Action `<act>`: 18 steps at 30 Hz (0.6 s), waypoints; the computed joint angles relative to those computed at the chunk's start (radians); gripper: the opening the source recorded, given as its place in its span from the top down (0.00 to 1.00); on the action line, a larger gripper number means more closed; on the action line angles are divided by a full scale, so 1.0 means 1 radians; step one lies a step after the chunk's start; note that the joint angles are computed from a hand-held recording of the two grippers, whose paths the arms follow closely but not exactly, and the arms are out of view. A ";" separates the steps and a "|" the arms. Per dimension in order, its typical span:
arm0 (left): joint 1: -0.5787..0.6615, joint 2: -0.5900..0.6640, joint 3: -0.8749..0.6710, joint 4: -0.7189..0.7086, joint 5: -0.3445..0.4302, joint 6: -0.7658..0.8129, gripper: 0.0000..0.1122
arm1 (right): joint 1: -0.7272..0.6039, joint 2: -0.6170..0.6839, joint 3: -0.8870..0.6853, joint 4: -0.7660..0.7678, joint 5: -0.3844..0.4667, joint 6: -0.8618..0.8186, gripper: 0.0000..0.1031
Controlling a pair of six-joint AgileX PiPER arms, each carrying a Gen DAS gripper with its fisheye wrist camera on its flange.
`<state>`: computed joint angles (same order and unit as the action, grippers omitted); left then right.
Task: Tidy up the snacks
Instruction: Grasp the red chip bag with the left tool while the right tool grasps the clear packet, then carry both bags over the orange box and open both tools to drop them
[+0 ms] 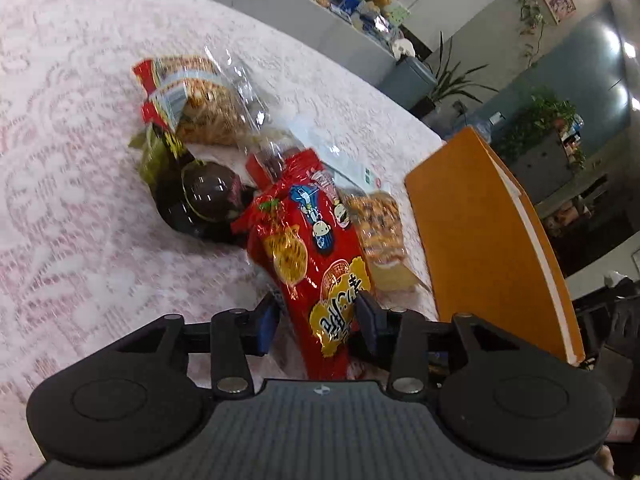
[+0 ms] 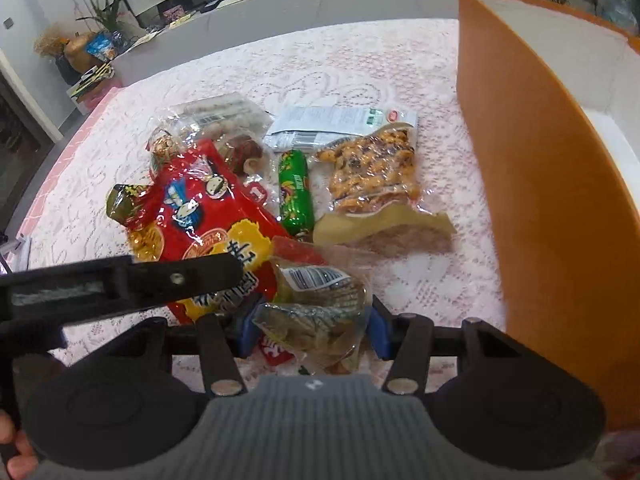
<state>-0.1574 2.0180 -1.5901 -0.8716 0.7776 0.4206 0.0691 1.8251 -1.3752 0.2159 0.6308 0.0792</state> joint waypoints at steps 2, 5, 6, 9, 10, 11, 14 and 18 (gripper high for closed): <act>0.004 -0.008 0.017 -0.028 -0.021 0.022 0.65 | 0.009 -0.004 0.005 -0.018 -0.005 0.007 0.50; 0.008 -0.025 0.042 -0.050 -0.052 0.053 0.68 | 0.011 -0.007 0.007 -0.031 -0.008 0.019 0.49; 0.008 -0.034 0.054 -0.058 -0.066 0.067 0.69 | 0.009 -0.006 0.005 -0.033 -0.007 0.022 0.49; 0.014 -0.050 0.071 -0.086 -0.090 0.089 0.70 | 0.004 -0.012 0.008 -0.027 -0.008 0.019 0.50; 0.016 -0.053 0.073 -0.088 -0.094 0.089 0.71 | 0.002 -0.017 0.012 -0.023 -0.011 0.016 0.50; 0.017 -0.063 0.080 -0.085 -0.097 0.086 0.71 | 0.001 -0.023 0.017 -0.020 -0.016 0.013 0.50; 0.017 -0.081 0.093 -0.058 -0.103 0.072 0.71 | -0.003 -0.052 0.041 -0.006 -0.040 -0.009 0.50; 0.027 -0.112 0.115 -0.062 -0.099 0.081 0.72 | -0.009 -0.077 0.055 0.016 -0.048 -0.033 0.50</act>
<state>-0.1304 1.9062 -1.4751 -0.9331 0.6788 0.5018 0.0599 1.7481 -1.3203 0.2321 0.5824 0.0462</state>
